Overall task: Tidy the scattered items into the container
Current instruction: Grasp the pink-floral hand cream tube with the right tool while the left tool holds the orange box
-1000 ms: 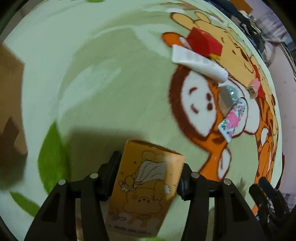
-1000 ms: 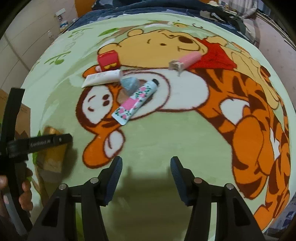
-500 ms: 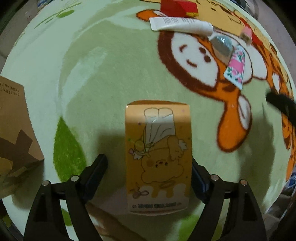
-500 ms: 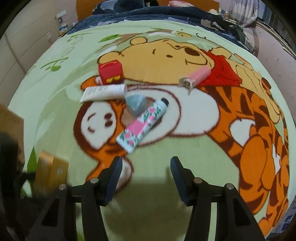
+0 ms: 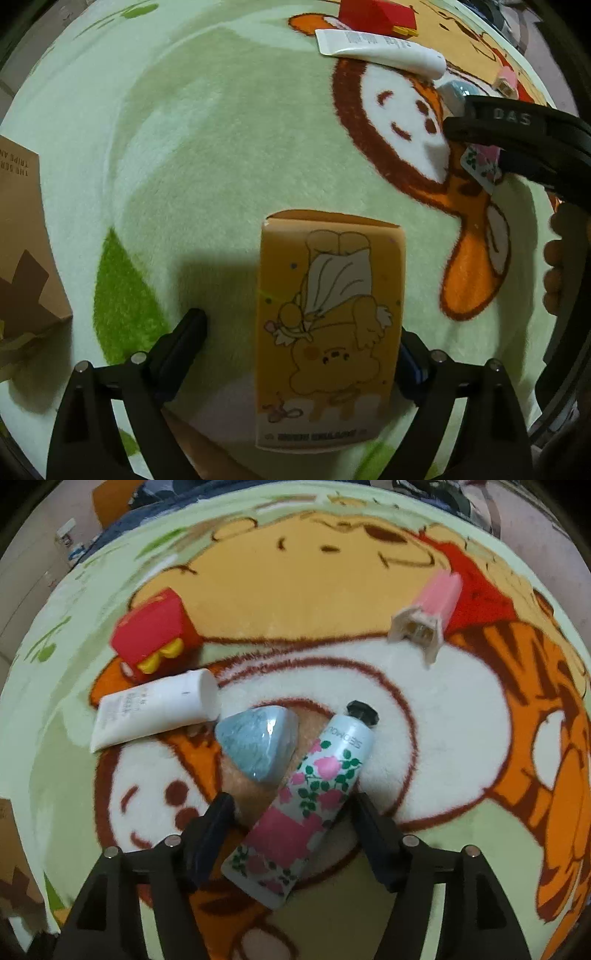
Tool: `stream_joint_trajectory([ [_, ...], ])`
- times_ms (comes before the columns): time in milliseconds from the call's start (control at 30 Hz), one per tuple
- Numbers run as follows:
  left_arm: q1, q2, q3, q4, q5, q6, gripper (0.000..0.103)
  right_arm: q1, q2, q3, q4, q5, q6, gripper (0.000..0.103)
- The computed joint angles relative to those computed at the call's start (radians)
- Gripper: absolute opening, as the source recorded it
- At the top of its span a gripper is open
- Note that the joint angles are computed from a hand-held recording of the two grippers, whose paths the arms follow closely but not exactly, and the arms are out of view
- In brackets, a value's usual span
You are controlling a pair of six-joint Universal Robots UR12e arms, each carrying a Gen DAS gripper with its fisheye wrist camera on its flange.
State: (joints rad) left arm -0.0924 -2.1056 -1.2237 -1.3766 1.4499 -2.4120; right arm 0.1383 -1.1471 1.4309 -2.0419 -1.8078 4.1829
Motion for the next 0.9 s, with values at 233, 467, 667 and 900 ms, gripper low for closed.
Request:
stream_joint_trajectory([
  [233,0.003,0.021,-0.030,0.043,-0.005,0.008,0.089,-0.001,-0.042,0.053,-0.067,0.026,-0.123,0.031],
  [467,0.006,0.035,-0.034,0.036,-0.017,0.000,0.053,0.023,-0.108,0.096,-0.034,0.060,-0.260,0.023],
  [667,0.009,0.023,-0.013,-0.002,-0.025,0.006,0.054,0.057,-0.118,0.105,0.054,0.045,-0.322,0.029],
  [900,0.017,0.009,0.010,-0.041,-0.061,-0.018,0.059,0.047,-0.108,0.108,0.079,0.053,-0.284,0.040],
])
